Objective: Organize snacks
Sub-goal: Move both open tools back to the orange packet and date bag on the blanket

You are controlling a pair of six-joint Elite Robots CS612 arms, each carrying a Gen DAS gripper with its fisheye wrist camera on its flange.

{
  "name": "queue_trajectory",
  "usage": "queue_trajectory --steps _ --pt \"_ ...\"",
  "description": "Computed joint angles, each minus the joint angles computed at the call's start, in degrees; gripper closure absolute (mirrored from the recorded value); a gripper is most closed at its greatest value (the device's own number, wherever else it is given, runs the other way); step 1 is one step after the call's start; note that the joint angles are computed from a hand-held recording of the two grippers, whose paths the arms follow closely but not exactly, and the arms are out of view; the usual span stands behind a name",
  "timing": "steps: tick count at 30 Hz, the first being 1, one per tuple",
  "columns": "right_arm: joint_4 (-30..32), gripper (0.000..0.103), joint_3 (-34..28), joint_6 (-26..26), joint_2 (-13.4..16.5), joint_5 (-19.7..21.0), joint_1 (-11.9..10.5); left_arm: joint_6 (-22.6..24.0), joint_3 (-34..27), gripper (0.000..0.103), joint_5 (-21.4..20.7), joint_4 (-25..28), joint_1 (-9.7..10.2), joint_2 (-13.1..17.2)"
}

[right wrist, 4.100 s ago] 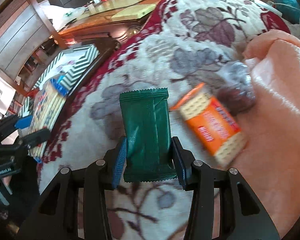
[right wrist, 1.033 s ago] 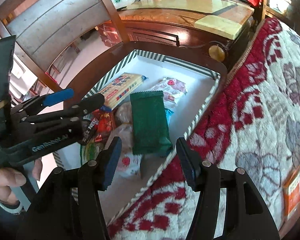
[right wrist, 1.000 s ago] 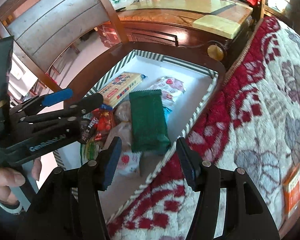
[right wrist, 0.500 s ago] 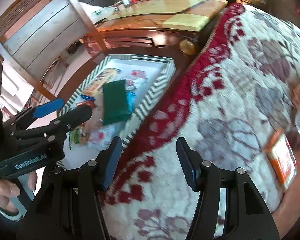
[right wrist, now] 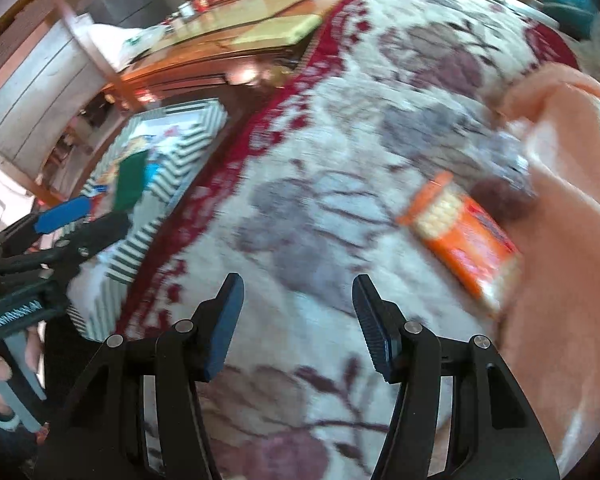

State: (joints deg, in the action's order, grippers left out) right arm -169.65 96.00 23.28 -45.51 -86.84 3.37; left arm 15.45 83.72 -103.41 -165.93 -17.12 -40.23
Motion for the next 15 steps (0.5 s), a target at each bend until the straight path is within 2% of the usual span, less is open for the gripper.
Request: queue_trajectory --steps 2,4,7,11,15 --pt "1.2 0.036 1.3 -0.8 -0.7 -1.9 -0.6 0.5 0.2 0.018 -0.2 0.5 -0.46 -0.1" --pt "2.5 0.036 2.5 -1.5 -1.2 -4.0 -1.2 0.7 0.4 0.018 -0.2 0.7 -0.94 -0.1" --pt "3.8 0.036 4.2 -0.6 -1.9 -3.7 -2.7 1.0 0.5 0.018 -0.3 1.6 -1.52 -0.1" --pt "1.4 0.036 6.2 2.0 -2.2 -3.3 -4.3 1.9 0.6 0.018 -0.3 2.7 -2.12 -0.1" --pt "1.0 0.036 5.7 0.4 -1.9 -3.3 -5.1 2.4 0.6 0.018 0.5 3.3 -2.37 0.0"
